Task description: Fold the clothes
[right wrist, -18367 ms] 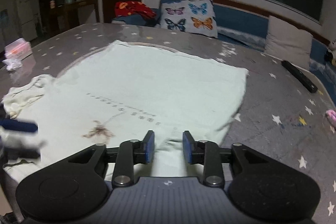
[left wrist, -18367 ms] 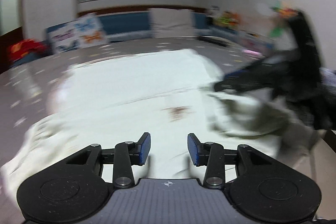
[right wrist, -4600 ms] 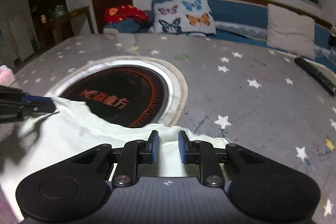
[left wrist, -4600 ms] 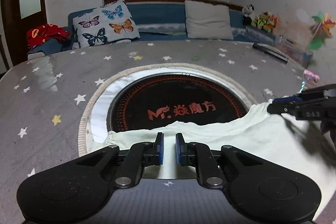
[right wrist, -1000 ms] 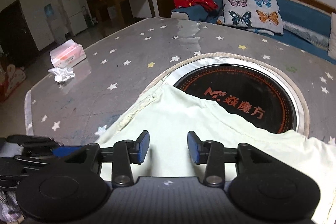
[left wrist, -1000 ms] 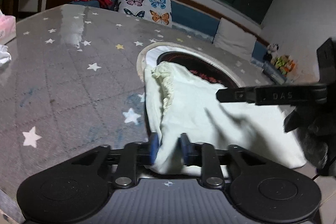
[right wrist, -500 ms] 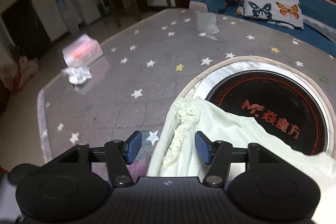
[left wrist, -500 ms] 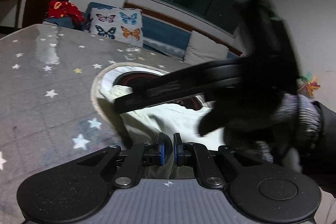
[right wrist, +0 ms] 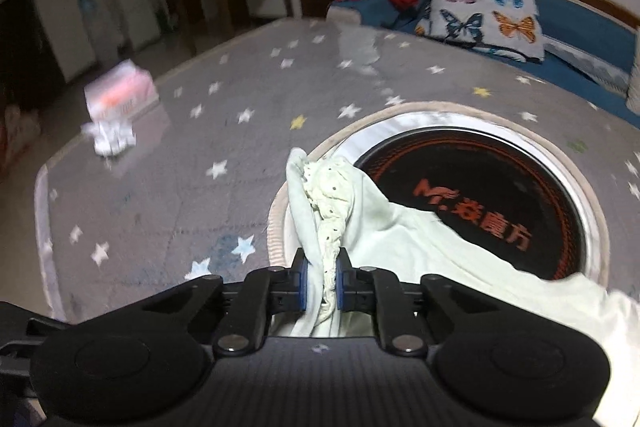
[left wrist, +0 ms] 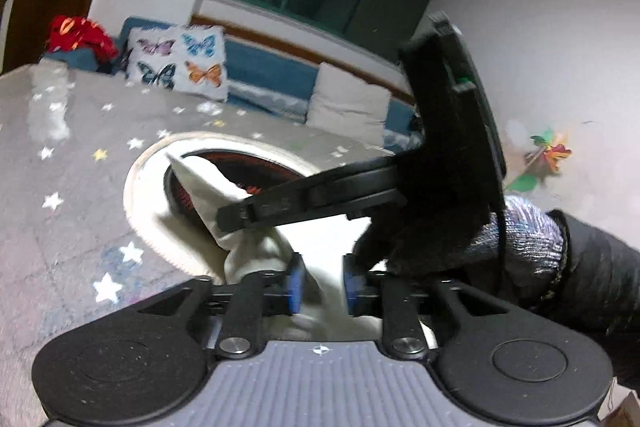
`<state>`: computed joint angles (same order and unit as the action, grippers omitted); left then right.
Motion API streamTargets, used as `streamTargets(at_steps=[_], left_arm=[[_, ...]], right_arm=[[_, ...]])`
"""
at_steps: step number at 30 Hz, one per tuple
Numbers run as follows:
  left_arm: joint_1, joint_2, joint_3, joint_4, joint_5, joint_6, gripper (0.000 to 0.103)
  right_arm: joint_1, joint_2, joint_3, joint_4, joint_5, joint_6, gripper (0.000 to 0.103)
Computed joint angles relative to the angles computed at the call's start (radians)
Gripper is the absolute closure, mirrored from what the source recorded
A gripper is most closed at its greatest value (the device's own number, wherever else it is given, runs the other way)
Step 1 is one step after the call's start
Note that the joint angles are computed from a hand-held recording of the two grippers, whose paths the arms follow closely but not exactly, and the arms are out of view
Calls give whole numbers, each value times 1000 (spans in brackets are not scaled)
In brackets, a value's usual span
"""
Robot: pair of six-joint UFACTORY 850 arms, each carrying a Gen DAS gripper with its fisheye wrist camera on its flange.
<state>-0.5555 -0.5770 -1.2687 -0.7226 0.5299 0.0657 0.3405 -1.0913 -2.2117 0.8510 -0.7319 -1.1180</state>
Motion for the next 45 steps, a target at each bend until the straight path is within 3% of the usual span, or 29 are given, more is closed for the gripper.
streamTargets(at_steps=[4, 8, 9, 12, 18, 24, 28, 31, 35, 38, 45], left_arm=[[-16, -1, -12, 16, 17, 21, 57], [-25, -26, -58, 2, -10, 52, 40], [-26, -36, -74, -9, -23, 68, 33], [-34, -72, -133, -55, -67, 140, 24], [-45, -144, -248, -188, -149, 314, 15], [-52, -200, -338, -395, -195, 544, 11], [-53, -217, -364, -492, -199, 649, 10], [-49, -230, -382, -547, -207, 708, 10], [-47, -262, -426, -677, -220, 848, 10], [-46, -280, -454, -774, -213, 958, 10], [-46, -304, -489, -879, -184, 1069, 10]], right_arm=[[-65, 45, 70, 152, -11, -62, 93], [-140, 64, 96, 240, -30, -52, 93], [-155, 64, 96, 251, -34, -43, 93], [-208, 52, 83, 271, -31, -5, 93], [-272, -27, -3, 243, -69, 120, 93], [-298, -82, -62, 283, -124, 132, 93], [-316, -49, -8, 396, -133, 43, 93], [-323, -27, 38, 440, -88, -12, 93], [-333, -71, -9, 387, -74, 62, 92], [-338, -85, -17, 379, -56, 76, 83], [-346, 65, 210, 497, 17, -201, 82]])
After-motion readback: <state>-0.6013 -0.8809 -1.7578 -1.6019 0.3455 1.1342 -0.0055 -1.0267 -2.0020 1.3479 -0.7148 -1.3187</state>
